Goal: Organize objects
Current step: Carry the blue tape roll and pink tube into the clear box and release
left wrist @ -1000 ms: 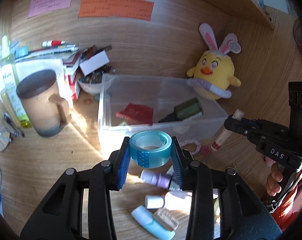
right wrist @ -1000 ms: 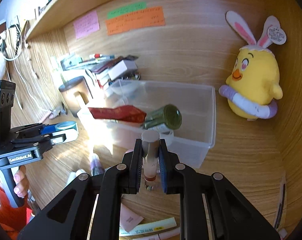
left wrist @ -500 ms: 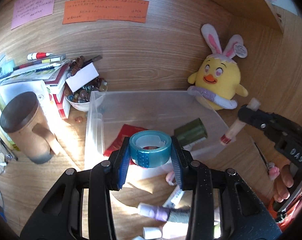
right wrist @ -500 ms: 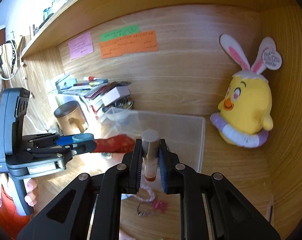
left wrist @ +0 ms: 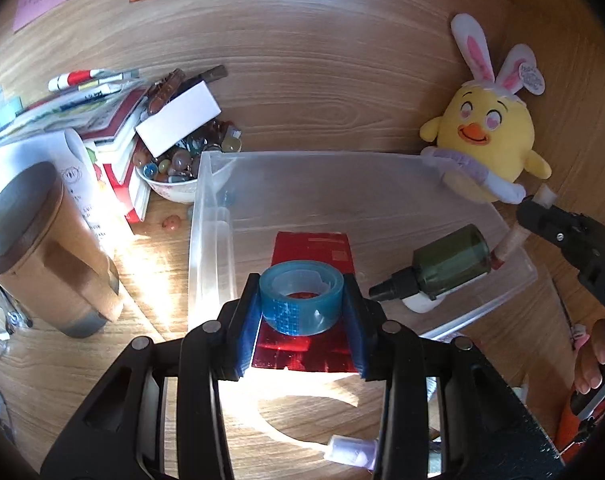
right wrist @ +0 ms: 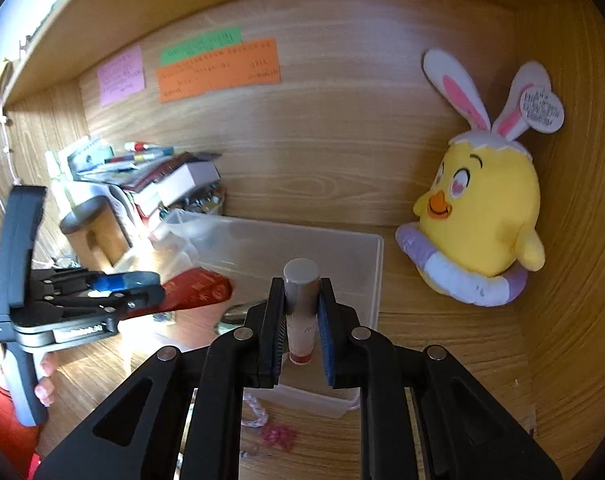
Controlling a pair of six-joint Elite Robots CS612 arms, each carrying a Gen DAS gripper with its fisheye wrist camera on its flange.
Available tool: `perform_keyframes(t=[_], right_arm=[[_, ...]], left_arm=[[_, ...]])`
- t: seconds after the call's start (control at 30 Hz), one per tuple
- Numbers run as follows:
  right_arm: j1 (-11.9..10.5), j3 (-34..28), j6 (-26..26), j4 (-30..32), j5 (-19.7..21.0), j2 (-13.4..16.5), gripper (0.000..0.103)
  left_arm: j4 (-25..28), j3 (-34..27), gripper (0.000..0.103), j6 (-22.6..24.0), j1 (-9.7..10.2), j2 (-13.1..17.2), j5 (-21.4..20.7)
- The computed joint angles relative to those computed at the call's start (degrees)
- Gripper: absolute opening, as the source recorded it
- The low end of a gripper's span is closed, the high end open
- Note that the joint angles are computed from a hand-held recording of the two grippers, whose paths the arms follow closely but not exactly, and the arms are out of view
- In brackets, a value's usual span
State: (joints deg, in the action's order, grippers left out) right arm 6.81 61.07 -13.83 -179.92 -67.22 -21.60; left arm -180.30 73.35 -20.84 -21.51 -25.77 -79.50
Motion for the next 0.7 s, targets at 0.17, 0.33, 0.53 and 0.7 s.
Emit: perform_keyframes(t=[0.17, 0.33, 0.53, 0.7], right_arm=[[0.34, -1.55, -1.27, 2.37, -1.48, 0.83, 0.014], [0.64, -2.59, -2.49, 4.60, -2.39, 1.42, 0.014], [0.76, -3.21, -2.80, 6.90, -2.56, 1.62, 0.014], [0.75, -2.89, -3.09, 7.52, -2.44, 1.30, 0.017]], left_arm=[[1.10, -0.87, 0.038, 1.10, -0.19, 0.42, 0.88], [0.70, -0.85, 0.043, 2.06, -0.24, 0.47, 1.12], [-0.12, -0.48, 0.057, 3.19, -0.63, 0.38, 1.24], [-2.08, 0.37, 0.067, 3.19, -1.01, 0.02, 3.00]])
